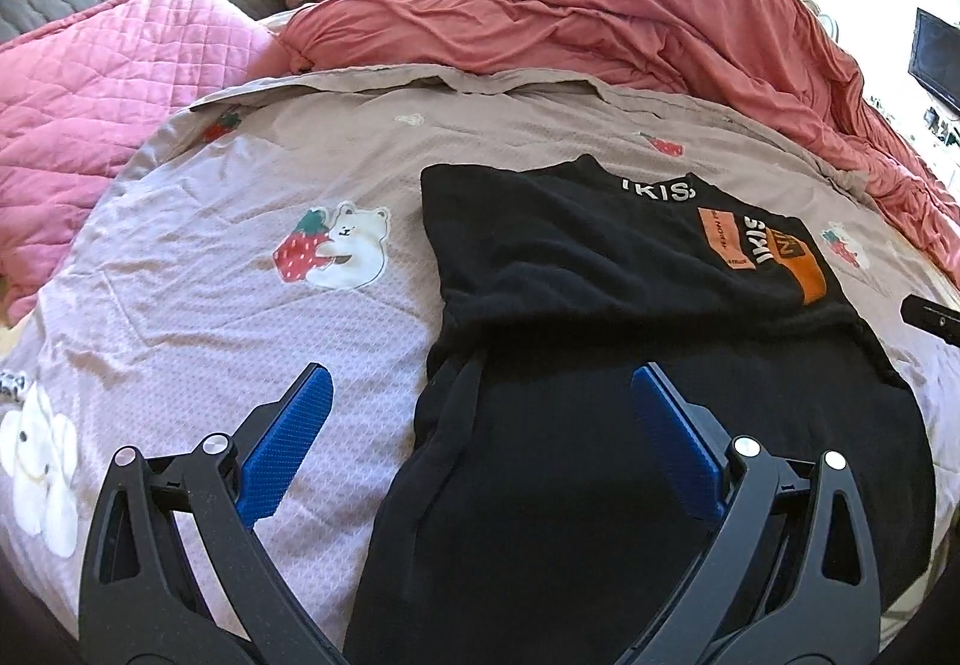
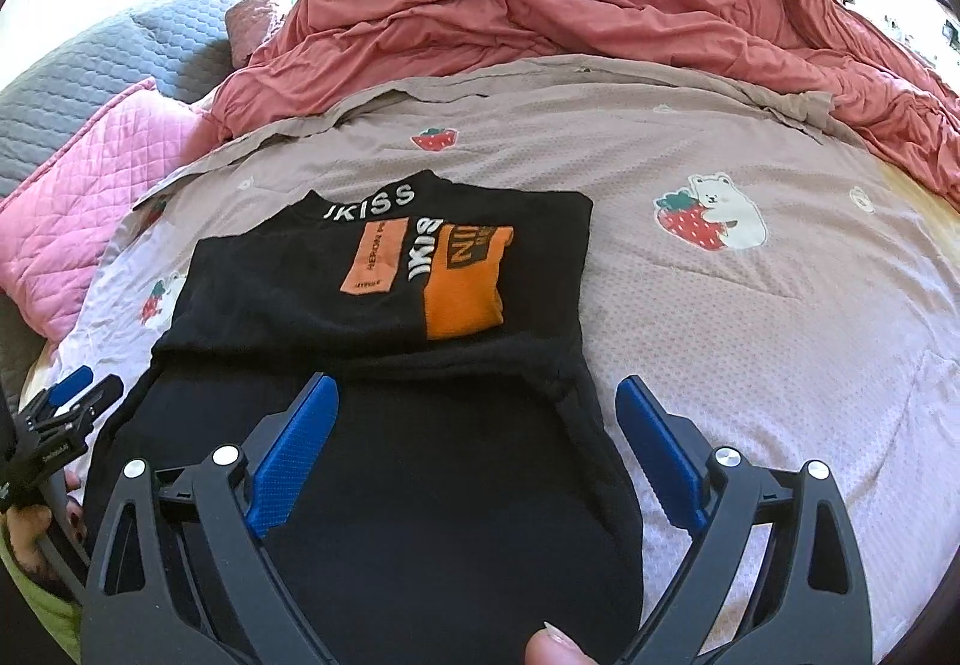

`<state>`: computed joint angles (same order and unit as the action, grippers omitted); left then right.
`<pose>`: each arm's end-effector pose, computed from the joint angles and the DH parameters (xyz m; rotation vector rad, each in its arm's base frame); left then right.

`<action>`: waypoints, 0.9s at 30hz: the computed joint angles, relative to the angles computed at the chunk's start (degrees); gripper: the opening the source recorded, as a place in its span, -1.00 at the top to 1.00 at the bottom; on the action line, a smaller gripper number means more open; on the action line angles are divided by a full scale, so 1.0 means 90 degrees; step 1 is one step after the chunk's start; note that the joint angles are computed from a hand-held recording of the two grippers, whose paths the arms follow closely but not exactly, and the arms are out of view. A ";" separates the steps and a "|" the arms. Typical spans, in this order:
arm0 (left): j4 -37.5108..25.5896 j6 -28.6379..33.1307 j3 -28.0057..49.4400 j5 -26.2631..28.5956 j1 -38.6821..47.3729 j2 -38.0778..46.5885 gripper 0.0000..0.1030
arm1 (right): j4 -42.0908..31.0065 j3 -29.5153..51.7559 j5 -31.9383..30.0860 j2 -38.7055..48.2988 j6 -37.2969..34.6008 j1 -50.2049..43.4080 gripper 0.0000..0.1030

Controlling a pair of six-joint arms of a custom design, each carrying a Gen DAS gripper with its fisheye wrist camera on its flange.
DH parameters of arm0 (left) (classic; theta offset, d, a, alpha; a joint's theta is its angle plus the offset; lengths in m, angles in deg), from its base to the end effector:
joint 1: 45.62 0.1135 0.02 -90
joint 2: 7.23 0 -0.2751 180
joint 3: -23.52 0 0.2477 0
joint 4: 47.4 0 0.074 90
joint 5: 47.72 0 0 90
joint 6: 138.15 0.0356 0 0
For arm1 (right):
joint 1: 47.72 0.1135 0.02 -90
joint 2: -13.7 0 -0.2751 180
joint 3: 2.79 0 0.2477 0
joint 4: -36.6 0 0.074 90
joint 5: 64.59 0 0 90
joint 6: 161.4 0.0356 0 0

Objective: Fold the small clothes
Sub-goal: 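Move both open tools along the shirt body to its hem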

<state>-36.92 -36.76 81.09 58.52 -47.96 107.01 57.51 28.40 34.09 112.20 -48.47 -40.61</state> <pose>0.3432 -0.0240 0.0793 0.4142 2.3142 -0.2594 0.2304 0.0233 0.0780 0.3972 2.3363 0.0719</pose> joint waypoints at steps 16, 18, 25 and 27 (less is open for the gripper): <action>-0.0892 0.0268 -0.0426 0.0716 0.0896 -0.0501 -0.81 | 0.0214 -0.0692 0.0083 -0.0081 0.0232 0.0549 -0.81; -0.1000 0.0286 -0.0436 0.0823 0.1094 -0.0563 -0.81 | 0.0215 -0.0743 0.0071 -0.0112 0.0227 0.0563 -0.81; -0.1458 0.0569 -0.0363 0.0909 0.1632 -0.0619 -0.81 | 0.0180 -0.0929 0.0101 -0.0262 0.0312 0.0751 -0.81; -0.1714 0.0654 -0.0265 0.1147 0.1842 -0.0580 -0.81 | 0.0168 -0.1007 0.0143 -0.0324 0.0348 0.0829 -0.81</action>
